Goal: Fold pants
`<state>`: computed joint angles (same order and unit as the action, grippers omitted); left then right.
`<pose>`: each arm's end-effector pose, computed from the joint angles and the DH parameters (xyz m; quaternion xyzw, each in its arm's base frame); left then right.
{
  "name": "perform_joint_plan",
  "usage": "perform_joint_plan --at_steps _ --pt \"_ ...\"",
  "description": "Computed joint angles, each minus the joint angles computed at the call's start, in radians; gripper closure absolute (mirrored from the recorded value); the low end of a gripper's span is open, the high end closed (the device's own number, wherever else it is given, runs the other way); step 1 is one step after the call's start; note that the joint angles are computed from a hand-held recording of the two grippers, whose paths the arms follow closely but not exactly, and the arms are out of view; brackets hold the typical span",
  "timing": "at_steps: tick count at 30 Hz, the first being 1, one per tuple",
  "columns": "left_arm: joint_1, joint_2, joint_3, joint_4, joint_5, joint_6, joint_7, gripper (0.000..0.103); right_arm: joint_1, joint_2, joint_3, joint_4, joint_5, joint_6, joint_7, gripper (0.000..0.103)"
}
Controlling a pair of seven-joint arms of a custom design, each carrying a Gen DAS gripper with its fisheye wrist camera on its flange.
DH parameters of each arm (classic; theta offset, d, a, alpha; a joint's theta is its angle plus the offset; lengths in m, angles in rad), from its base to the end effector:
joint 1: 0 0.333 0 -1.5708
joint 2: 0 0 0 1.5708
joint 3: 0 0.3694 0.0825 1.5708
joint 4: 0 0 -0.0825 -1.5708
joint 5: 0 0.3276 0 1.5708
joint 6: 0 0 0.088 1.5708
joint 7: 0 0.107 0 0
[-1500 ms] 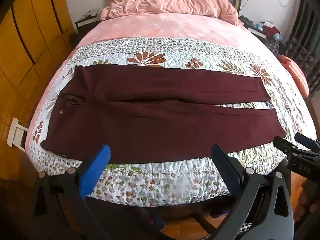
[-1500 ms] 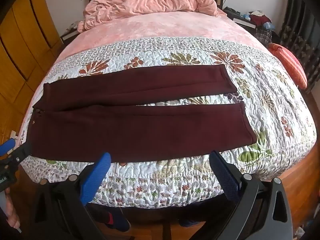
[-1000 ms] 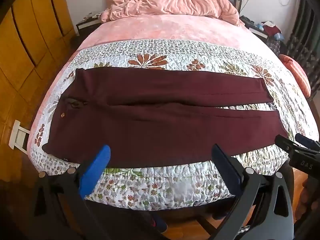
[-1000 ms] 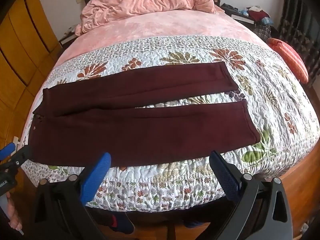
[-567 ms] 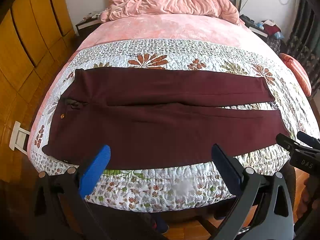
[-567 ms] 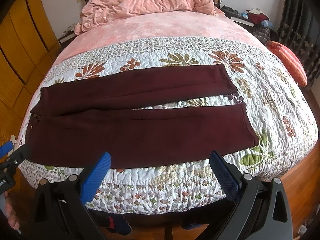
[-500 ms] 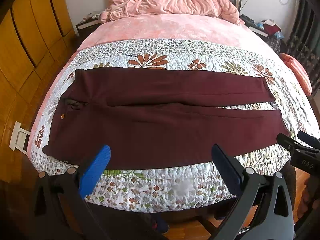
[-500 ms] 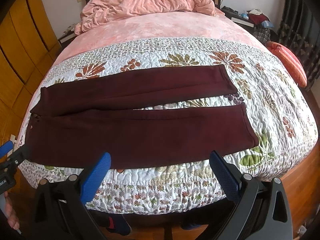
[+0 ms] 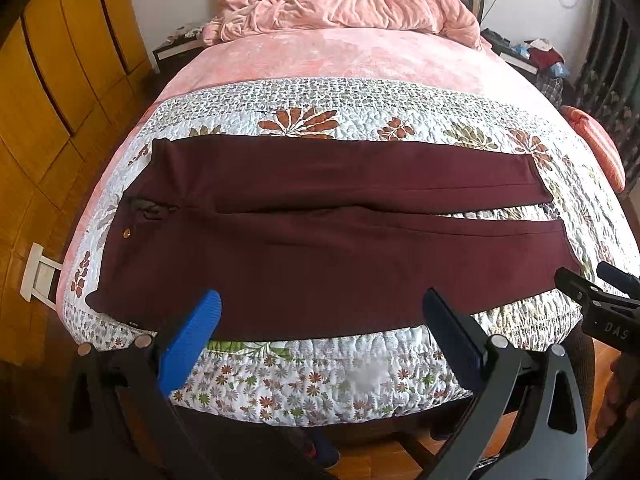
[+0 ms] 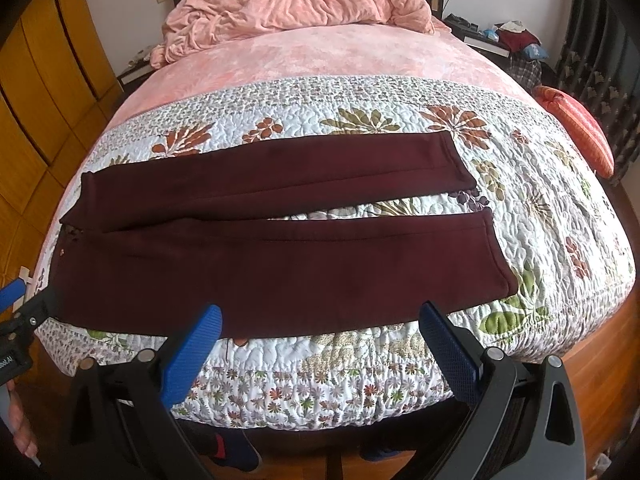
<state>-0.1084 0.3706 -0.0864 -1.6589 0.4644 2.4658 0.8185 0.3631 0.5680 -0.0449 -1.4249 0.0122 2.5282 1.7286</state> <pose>0.6547 -0.1201 0.5172 -0.7664 0.5831 -0.1520 0.2226 0.6916 0.2372 0.4942 -0.7361 0.6230 -0.1429 0.2229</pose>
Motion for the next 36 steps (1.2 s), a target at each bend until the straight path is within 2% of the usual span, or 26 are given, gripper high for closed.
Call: perform_joint_plan --at_steps 36 --pt "-0.006 0.004 0.003 0.005 0.015 -0.007 -0.006 0.003 0.001 0.004 0.000 0.003 0.000 -0.002 -0.005 0.004"
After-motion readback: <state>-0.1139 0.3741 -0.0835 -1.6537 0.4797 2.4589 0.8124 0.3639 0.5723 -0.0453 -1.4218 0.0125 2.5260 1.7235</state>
